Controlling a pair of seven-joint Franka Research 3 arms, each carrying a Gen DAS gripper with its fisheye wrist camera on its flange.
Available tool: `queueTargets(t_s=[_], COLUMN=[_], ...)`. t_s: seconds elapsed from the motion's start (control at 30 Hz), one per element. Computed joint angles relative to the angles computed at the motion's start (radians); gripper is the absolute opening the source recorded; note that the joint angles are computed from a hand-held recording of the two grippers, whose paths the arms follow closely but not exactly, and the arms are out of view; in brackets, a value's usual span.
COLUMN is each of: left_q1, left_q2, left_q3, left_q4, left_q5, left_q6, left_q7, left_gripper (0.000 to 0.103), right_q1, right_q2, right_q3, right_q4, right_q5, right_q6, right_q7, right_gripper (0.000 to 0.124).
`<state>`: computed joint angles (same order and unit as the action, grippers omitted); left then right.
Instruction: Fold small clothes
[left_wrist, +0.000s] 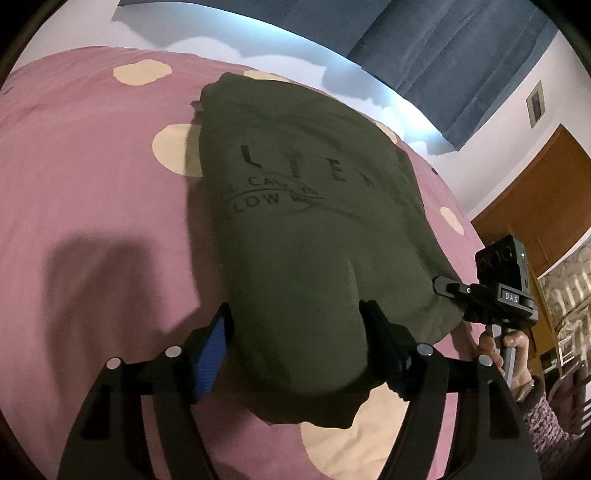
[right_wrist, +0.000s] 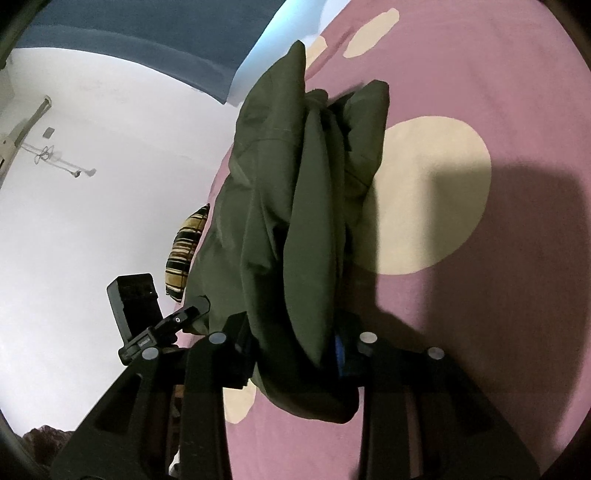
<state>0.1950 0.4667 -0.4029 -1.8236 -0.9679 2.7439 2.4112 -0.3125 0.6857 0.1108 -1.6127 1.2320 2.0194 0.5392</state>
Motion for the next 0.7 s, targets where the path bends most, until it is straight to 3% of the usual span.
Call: queueTargets(t_s=[0.27, 0.7], left_q1=[0.0, -0.007], left_q2=[-0.008, -0.088], left_q3=[0.001, -0.018], left_q4=[-0.01, -0.121], left_q5=[-0.01, -0.021], left_q6=[0.01, 0.134], left_q7=[-0.014, -0.005], left_gripper=[0.077, 0.078], right_q1=[-0.022, -0.034], right_q2=[-0.022, -0.115], right_q3=[-0.006, -0.036], right_q4=[0.001, -0.142], right_q5=[0.011, 0.119], right_q6=[-0.037, -0.011], right_q7=[0.006, -0.047], right_gripper=[0.035, 0.047])
